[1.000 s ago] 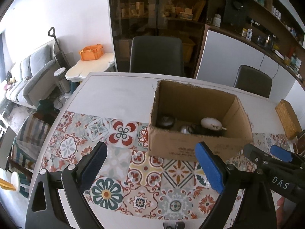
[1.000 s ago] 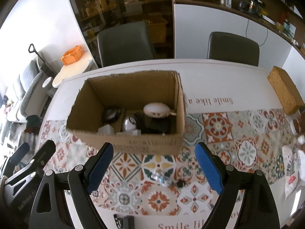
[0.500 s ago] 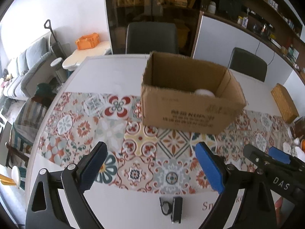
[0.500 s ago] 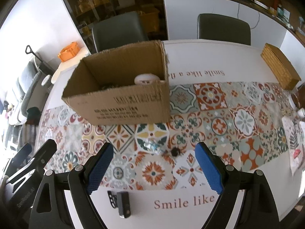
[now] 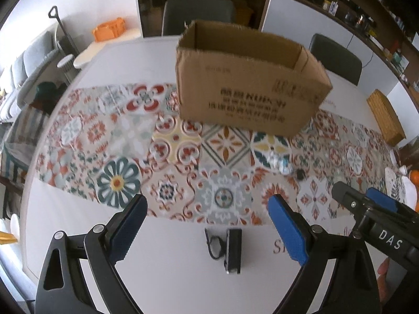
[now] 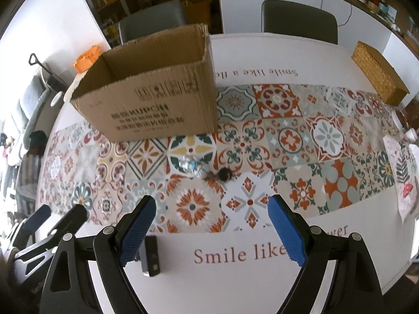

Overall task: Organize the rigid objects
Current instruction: 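Withdraw both tools from the box toward the black bike light and figurine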

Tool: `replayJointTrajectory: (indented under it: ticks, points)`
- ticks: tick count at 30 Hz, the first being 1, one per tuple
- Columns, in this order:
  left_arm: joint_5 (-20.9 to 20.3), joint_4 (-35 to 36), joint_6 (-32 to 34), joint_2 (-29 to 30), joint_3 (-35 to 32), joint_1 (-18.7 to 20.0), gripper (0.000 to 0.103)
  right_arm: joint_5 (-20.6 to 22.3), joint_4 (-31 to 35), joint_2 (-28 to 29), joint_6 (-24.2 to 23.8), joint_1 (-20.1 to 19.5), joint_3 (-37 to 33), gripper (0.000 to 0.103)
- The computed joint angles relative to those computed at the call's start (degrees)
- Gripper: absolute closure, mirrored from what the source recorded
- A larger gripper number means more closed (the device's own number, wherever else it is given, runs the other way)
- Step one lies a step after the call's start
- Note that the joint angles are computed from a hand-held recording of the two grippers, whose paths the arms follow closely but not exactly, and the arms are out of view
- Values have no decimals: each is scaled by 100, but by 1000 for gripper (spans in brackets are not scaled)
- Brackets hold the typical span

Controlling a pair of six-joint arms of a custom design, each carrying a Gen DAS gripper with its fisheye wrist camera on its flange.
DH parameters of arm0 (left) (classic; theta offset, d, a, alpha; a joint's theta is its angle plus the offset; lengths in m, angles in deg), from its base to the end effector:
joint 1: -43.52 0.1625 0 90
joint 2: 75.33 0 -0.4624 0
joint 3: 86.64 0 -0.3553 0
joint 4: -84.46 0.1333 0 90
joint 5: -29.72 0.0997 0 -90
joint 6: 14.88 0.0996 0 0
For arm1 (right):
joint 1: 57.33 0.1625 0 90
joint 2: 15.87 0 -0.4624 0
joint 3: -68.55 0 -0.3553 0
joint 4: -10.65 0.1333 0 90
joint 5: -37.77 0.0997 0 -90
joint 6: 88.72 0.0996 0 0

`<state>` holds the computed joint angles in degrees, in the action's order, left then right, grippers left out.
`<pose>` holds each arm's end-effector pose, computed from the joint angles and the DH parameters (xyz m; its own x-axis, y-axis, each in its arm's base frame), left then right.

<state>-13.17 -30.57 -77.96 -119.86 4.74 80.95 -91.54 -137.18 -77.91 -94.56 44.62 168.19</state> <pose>-0.3828 -0.5528 0.1276 -0.7467 -0.1835 -0.6394 0.1578 0.8849 -0.4382 0.1967 -0.5906 0.3163 -0.7784 -0.0396 0.6265 -0.2749 0.9187 -0.2835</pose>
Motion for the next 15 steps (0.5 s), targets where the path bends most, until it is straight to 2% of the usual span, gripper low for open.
replayJointTrajectory:
  ticks: [5,15]
  points:
    - [-414,-244,78,33,203,22,9,-58,17,-83,-48,-71,192,16]
    - [-778,-504,265,156,443,45,10,-103,254,-167,27,-254,491,16]
